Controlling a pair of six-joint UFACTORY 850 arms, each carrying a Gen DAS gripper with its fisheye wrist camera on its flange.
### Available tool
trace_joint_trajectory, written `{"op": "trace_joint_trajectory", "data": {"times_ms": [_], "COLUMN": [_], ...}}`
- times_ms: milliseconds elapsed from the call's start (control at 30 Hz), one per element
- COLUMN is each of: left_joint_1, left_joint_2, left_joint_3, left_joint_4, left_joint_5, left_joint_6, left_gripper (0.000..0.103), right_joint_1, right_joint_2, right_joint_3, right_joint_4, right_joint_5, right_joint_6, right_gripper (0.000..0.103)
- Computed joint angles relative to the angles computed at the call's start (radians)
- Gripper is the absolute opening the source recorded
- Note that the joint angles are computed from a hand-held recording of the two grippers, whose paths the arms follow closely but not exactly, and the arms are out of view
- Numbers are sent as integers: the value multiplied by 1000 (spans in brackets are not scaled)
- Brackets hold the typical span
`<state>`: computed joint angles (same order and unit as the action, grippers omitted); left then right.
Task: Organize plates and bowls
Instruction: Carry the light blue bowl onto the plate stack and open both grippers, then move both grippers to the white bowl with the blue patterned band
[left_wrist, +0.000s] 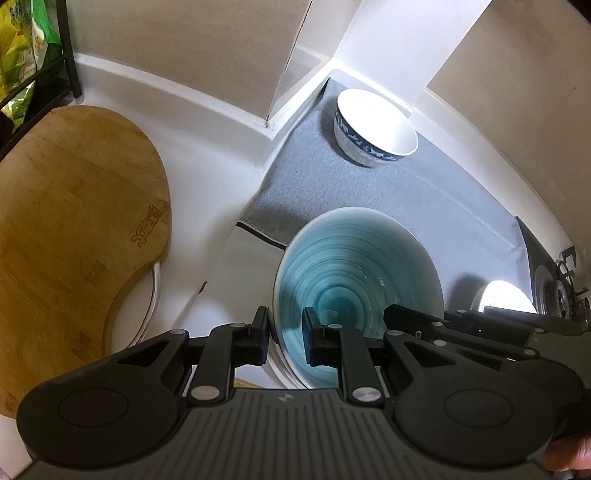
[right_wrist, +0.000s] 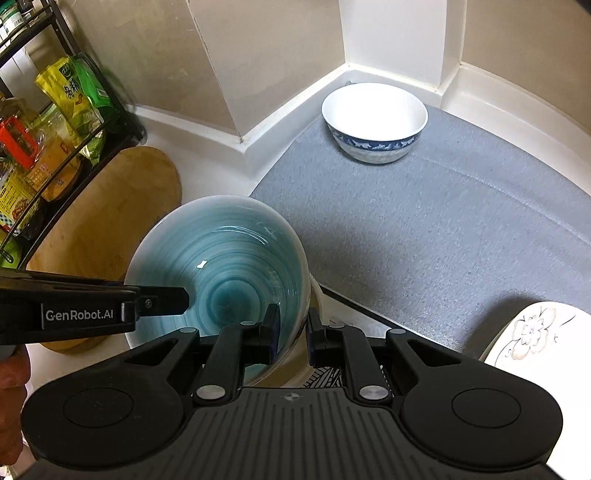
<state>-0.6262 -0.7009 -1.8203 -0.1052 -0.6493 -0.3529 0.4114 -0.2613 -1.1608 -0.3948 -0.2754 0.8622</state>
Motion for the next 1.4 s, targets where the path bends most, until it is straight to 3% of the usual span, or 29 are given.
{"op": "trace_joint_trajectory", "data": {"times_ms": [600, 767, 900, 1067, 1200, 1333, 1400], "left_joint_1": [-5, -6, -1, 6, 12, 13, 12], "left_joint_2": [-43, -50, -52, -45, -46, -49, -49], "left_joint_3": [-58, -66, -69, -61, -64, -71, -71], "left_joint_4": [-7, -1, 1, 0, 0, -3, -2], "left_joint_5": [-40, -47, -50, -44, -43, -45, -44], "left_joint_6": [44, 35, 19, 6, -4, -6, -4], "left_gripper": [20, 22, 34, 41, 42, 46, 48], "right_joint_1": [-15, -16, -42, -46, -52, -75, -75], "right_joint_2": [4, 13, 20, 43, 62, 46, 47], "right_joint_3": [4, 11, 25, 47, 72, 75, 85], "right_joint_4": [100, -3, 181, 179, 160, 415, 415], "right_joint_5": [-1, -13, 13, 32, 64, 76, 96], "right_joint_6": [-84, 13, -129, -118, -124, -343, -340], "right_gripper": [16, 18, 18, 19, 12, 8, 8]}}
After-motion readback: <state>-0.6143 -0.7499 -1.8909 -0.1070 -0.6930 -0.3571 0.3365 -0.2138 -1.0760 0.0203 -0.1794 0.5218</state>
